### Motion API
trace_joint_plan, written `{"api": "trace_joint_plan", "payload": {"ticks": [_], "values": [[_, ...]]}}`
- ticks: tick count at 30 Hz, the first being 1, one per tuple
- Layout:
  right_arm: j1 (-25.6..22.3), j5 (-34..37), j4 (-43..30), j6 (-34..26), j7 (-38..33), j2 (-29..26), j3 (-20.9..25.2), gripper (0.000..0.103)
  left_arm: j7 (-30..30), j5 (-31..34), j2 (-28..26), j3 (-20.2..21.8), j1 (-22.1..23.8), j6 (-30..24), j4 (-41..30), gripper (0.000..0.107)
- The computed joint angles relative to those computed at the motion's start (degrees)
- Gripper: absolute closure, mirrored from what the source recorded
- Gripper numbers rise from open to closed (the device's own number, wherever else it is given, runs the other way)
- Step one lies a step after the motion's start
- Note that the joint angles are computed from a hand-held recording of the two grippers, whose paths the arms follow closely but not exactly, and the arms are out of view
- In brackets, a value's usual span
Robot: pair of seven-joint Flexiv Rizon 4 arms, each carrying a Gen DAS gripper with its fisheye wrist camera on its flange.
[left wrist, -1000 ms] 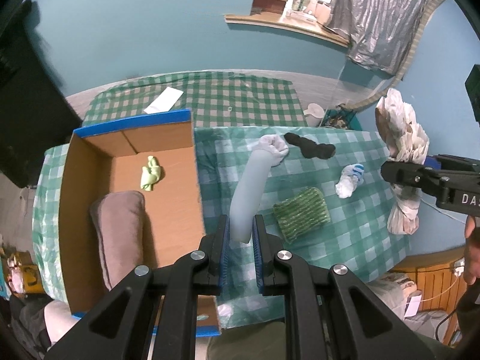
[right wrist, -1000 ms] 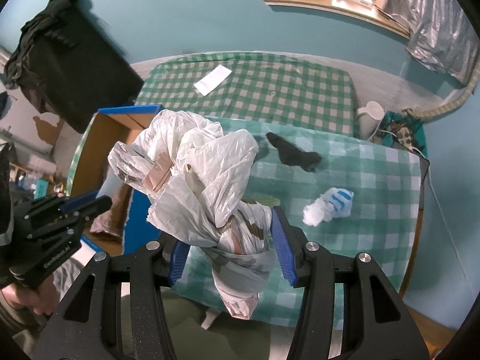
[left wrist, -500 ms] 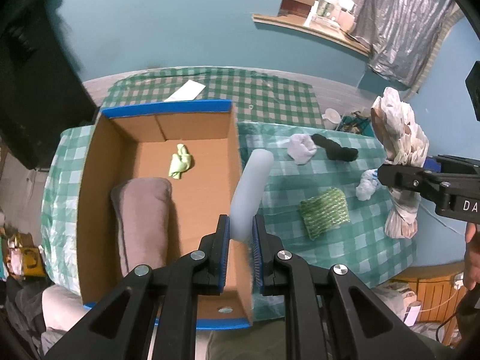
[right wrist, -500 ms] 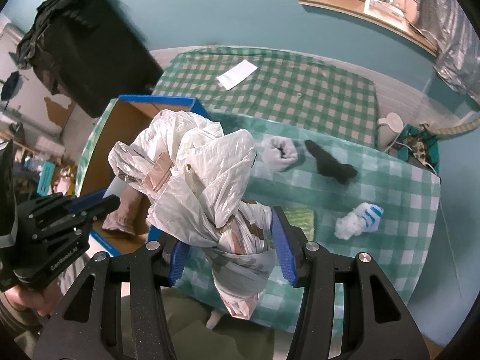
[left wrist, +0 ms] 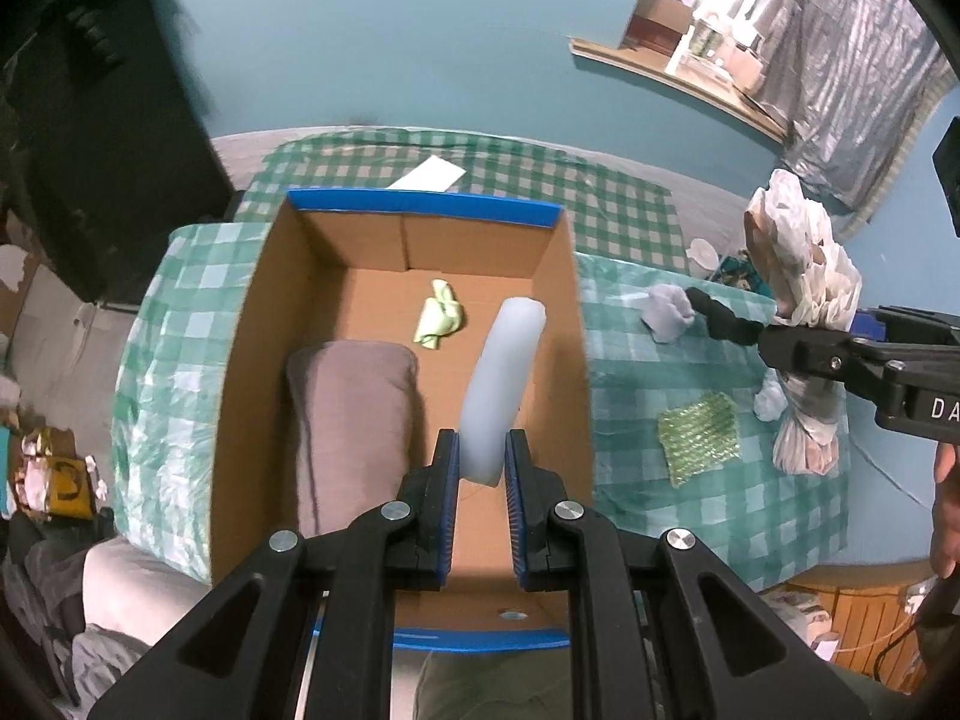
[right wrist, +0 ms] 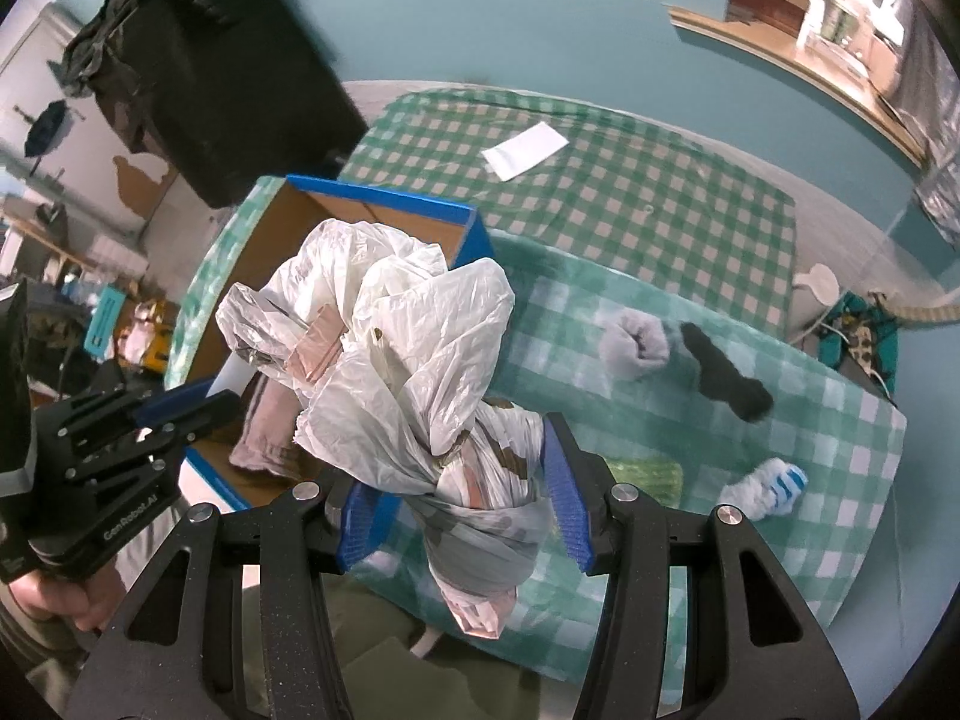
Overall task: Organize soft objects
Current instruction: 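Carry the foam roller and plastic bag bundle over the cardboard box with both tools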
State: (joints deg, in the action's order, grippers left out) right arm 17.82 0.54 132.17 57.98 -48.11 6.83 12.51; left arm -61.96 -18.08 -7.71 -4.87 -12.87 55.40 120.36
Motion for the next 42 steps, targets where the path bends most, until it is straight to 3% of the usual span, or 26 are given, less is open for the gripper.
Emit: {"api": "trace_joint_plan", "payload": {"ticks": [25,42], "values": [[1.95,-0.8,-14.13,-1.15,-8.23,-14.74,0.17,0.052,-4.05,3.71,-3.66,2.02,3.67,-0.09,-3.92,0.092],[1.83,1.26,-20.39,-2.9,-10.79,-22.54,0.85,0.052,-9.62,10.48,-9.13,3.19,4.47,-5.56,-8.66,0.092]]}}
